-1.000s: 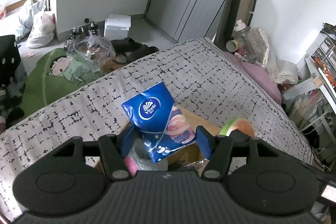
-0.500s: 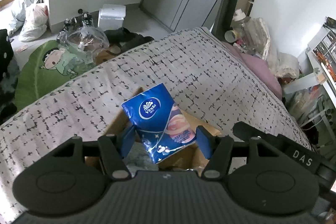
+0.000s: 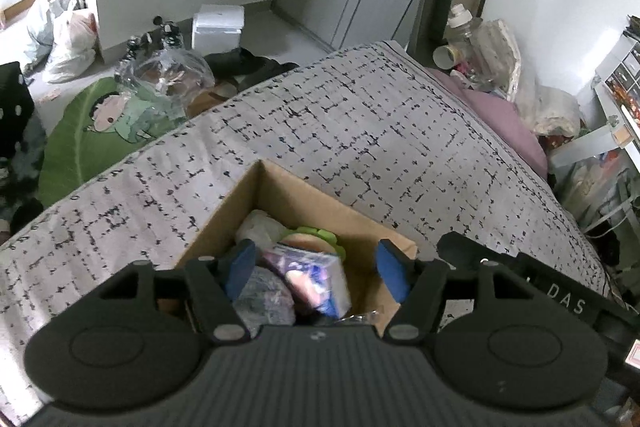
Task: Organize soft objects
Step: 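Open both grippers to drop the tissue pack and burger into the box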
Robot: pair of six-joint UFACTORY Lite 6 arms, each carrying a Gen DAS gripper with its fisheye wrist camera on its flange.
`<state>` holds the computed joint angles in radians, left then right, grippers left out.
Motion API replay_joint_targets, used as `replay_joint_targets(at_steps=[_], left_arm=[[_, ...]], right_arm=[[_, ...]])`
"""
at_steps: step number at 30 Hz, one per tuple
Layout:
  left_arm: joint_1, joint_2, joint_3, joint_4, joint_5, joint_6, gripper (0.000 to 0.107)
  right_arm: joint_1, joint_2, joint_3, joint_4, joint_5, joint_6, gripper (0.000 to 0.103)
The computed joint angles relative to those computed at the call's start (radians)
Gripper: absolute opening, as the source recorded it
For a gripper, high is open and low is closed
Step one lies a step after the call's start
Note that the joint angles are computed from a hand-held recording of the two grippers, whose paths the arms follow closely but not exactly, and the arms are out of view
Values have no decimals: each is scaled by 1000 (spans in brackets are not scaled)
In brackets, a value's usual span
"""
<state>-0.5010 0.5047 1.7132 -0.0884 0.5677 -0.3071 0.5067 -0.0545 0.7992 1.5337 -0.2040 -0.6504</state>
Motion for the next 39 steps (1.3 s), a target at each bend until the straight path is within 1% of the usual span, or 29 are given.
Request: replay_joint_targets(at_steps=[2,5,8,10,12,13,15,19,20,23,24,25,28,29,31,34,39], left_arm=[[-2,-24,-20,28,1,-28,67],[-10,-60,-45,92,18,-88,70],[-14,-100,-72,126,45,-117,71],[-17,-134,-95,138,59,-128,72],[-18,-172,-126,145,62,-135,75],[-21,-195,-146,157,62,-149,78],[-27,-236,-181,189,66,-191,79],[-21,-315,-244,166,75,-198,80],[-22,-337,-262,163,75,-200,83],[-30,-404,-320,179,73,-221,86],[-32,-420,-334,184,75,-227,87],[-34,-440,-349,185,80,-231,87],[-36,-490,-385,170,93,-226,89],[-38,-503,-392,170,99,-227,91],[-47,-543,-417,175,111,-229,93],[-67,-585,-435,198,135,-245,94],[-89,-661,-459,202,179,-253,94]], right_arm=[[1,-8,-6,23,4,-19,73],[8,-23,-16,100,11,-98,75],[35,-55,-27,227,-14,-236,77],[49,-84,-45,272,-31,-288,80],[56,-114,-66,333,-42,-356,80],[60,-132,-79,376,-48,-399,80],[64,-166,-102,454,-57,-474,80],[86,-231,-118,627,-98,-627,82],[95,-248,-116,657,-112,-656,82],[144,-285,-96,696,-182,-705,88],[169,-290,-84,701,-221,-717,92],[196,-289,-69,715,-264,-737,94],[241,-314,-56,752,-333,-770,95],[260,-328,-55,761,-360,-772,96],[301,-351,-49,775,-418,-773,100],[365,-364,-14,831,-515,-819,102],[488,-384,52,868,-672,-829,103]])
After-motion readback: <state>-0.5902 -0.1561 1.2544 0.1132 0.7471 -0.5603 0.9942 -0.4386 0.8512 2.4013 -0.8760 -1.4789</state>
